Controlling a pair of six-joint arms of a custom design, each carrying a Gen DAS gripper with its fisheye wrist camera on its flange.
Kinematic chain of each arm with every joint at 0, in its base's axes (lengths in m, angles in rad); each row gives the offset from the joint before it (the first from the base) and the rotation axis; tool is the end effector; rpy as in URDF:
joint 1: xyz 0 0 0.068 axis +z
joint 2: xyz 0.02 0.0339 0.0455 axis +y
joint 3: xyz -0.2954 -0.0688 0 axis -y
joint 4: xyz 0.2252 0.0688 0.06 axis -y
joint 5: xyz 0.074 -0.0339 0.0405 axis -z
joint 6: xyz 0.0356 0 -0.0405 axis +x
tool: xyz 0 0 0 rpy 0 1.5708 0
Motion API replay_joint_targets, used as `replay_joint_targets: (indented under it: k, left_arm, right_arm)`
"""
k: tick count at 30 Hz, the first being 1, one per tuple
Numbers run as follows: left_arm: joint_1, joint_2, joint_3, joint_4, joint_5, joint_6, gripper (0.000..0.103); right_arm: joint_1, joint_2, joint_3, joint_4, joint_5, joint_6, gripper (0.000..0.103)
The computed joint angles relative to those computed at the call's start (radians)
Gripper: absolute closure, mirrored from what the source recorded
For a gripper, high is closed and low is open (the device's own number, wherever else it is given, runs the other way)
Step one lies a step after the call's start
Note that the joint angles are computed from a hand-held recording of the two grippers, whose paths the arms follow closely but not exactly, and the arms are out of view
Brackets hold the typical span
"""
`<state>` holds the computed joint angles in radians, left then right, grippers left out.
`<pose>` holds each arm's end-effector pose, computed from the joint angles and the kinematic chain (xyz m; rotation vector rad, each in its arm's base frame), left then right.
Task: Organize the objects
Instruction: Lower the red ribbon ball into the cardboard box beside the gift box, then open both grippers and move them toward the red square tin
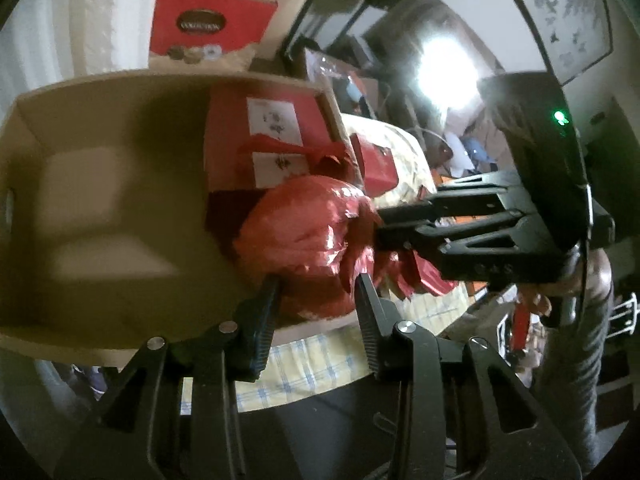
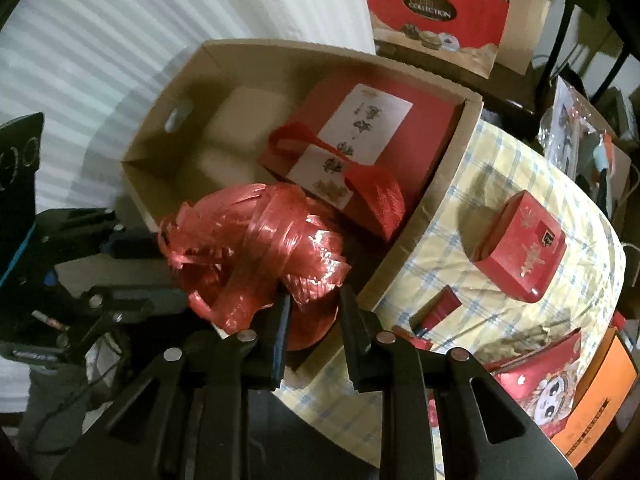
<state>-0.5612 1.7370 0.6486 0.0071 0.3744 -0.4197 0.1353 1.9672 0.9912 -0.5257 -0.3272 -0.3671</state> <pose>0.2275 -0.1584 0.1386 0.3274 2.7614 -0.7909 0.3129 0.0541 0.1256 -0.7618 2.8997 0.4796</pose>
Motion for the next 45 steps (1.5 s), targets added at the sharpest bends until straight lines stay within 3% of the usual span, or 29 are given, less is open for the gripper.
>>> replay_joint_targets:
  k: [6, 9, 13, 17, 26, 29, 31, 36, 41, 43, 45]
  left_arm:
    - [0.03, 0.161, 0.047, 0.03, 0.032, -0.022, 0.067]
    - [0.044, 0.198, 0.036, 0.073, 0.008, -0.034, 0.055]
    - [0.052, 0.21, 0.012, 0.116, -0.013, -0.033, 0.05]
    - [0.047, 0.245, 0.015, 0.135, -0.036, -0.033, 0.05]
    - [0.018, 0.294, 0.031, 0.19, 0.018, -0.079, 0.056]
    - [-0.001, 0.298, 0.046, 0.182, -0.019, -0.089, 0.053]
    - [-0.002, 0.295, 0.042, 0.187, -0.023, -0.091, 0.046]
    - [-0.052, 0.213, -0.014, 0.192, -0.188, -0.126, 0.028]
    - [-0.128, 0.148, -0.027, 0.164, -0.32, -0.166, 0.025]
    - [-0.166, 0.128, -0.022, 0.144, -0.374, -0.175, 0.012]
    - [-0.205, 0.106, -0.018, 0.123, -0.412, -0.185, 0.007]
  right_arm:
    - [0.037, 0.048, -0.01, 0.078, 0.042, 0.038, 0.079]
    - [0.059, 0.036, -0.05, 0.132, 0.074, 0.029, 0.077]
    - [0.049, -0.001, -0.09, 0.168, 0.063, 0.01, 0.073]
    - [0.035, -0.086, -0.156, 0.231, 0.054, 0.017, 0.063]
    - [-0.094, -0.219, -0.283, 0.311, -0.015, -0.022, 0.061]
    - [-0.133, -0.252, -0.327, 0.335, -0.021, -0.043, 0.059]
    - [-0.161, -0.271, -0.355, 0.355, -0.023, -0.059, 0.056]
    - [-0.241, -0.317, -0.423, 0.413, -0.028, -0.107, 0.038]
    - [-0.307, -0.324, -0.45, 0.431, -0.035, -0.137, 0.029]
    - [-0.332, -0.327, -0.458, 0.436, -0.04, -0.147, 0.027]
    - [-0.352, -0.34, -0.476, 0.452, -0.037, -0.155, 0.024]
